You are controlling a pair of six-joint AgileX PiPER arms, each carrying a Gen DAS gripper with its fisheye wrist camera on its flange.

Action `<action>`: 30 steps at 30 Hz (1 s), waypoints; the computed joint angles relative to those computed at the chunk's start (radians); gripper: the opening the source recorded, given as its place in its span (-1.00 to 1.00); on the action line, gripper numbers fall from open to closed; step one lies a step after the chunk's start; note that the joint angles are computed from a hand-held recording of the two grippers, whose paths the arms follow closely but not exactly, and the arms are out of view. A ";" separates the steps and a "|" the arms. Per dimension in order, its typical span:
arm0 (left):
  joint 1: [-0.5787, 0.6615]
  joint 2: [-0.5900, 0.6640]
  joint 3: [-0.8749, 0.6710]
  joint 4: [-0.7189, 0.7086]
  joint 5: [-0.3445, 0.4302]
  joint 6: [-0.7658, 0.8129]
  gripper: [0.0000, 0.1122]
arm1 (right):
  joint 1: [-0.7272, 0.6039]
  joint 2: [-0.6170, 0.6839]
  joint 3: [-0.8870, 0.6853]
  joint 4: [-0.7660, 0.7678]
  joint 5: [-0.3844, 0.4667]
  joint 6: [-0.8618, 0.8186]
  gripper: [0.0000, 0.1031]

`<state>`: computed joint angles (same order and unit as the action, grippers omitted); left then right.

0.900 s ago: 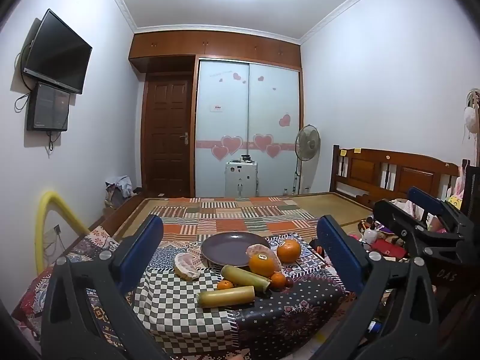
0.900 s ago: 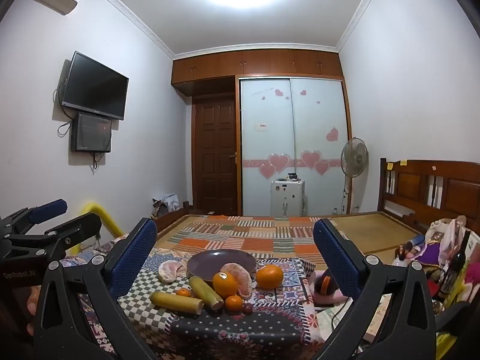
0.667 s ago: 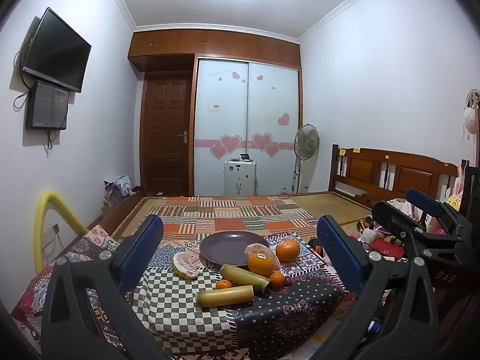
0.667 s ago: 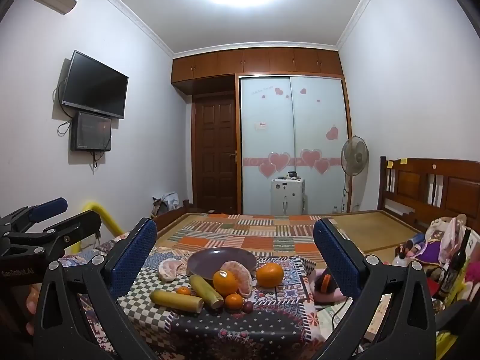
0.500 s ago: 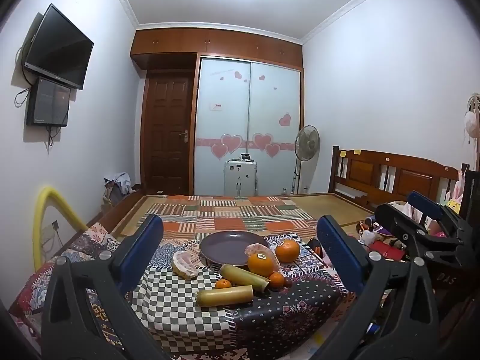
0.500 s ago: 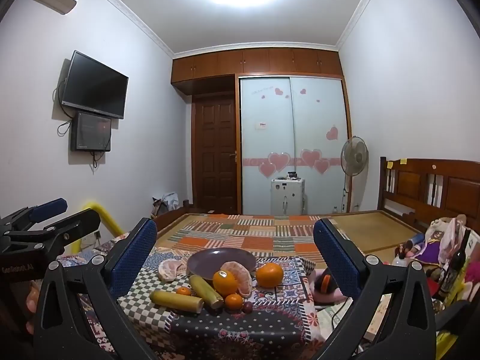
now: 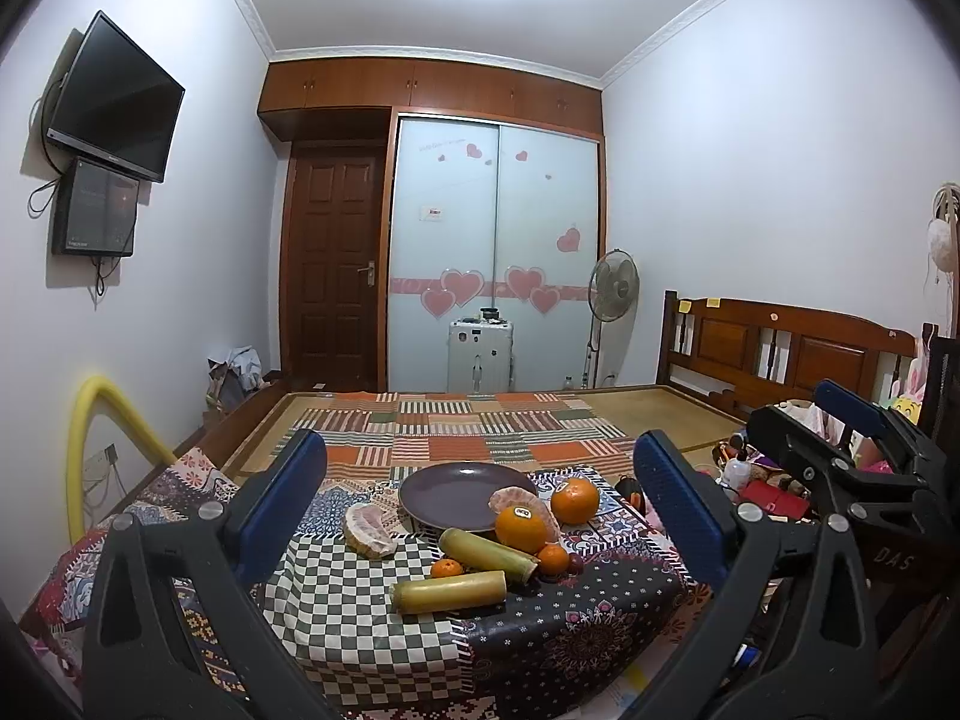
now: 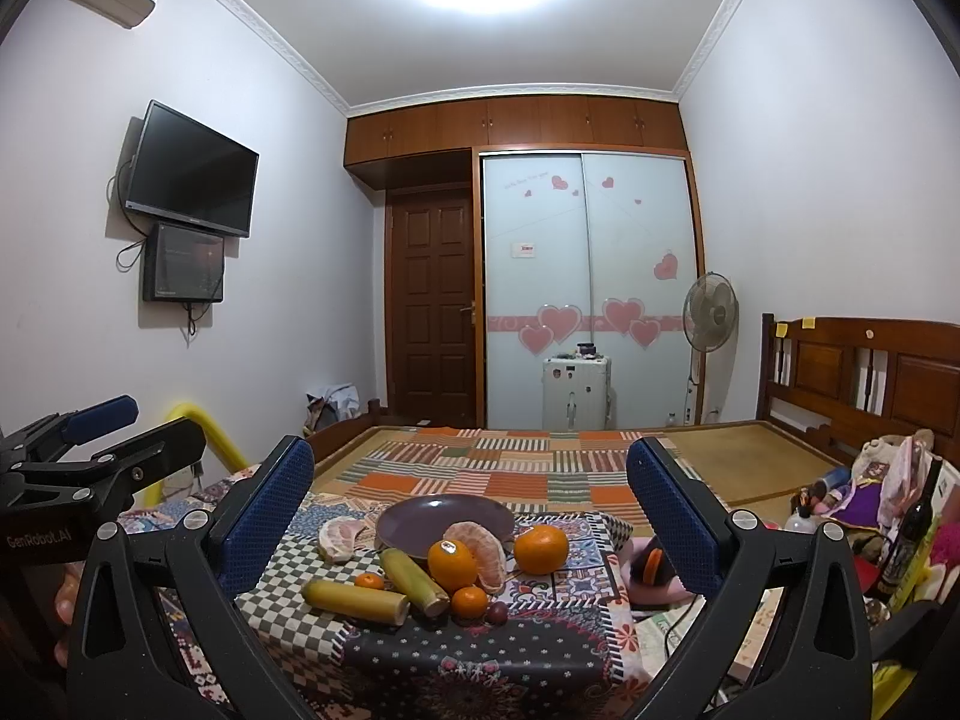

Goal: Organize fruits

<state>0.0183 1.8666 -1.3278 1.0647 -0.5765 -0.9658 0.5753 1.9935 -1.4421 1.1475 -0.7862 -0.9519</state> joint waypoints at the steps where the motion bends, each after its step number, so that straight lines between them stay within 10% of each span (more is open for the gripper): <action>1: 0.000 0.001 -0.001 -0.001 0.001 0.001 0.84 | 0.000 0.000 0.000 -0.001 0.001 0.001 1.00; 30: 0.009 0.032 -0.029 0.023 -0.005 -0.025 0.84 | 0.005 0.007 0.007 -0.011 -0.010 0.012 1.00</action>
<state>0.0277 1.8984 -1.3569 1.0881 -0.5820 -0.9910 0.5806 2.0002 -1.4355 1.1364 -0.7958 -0.9397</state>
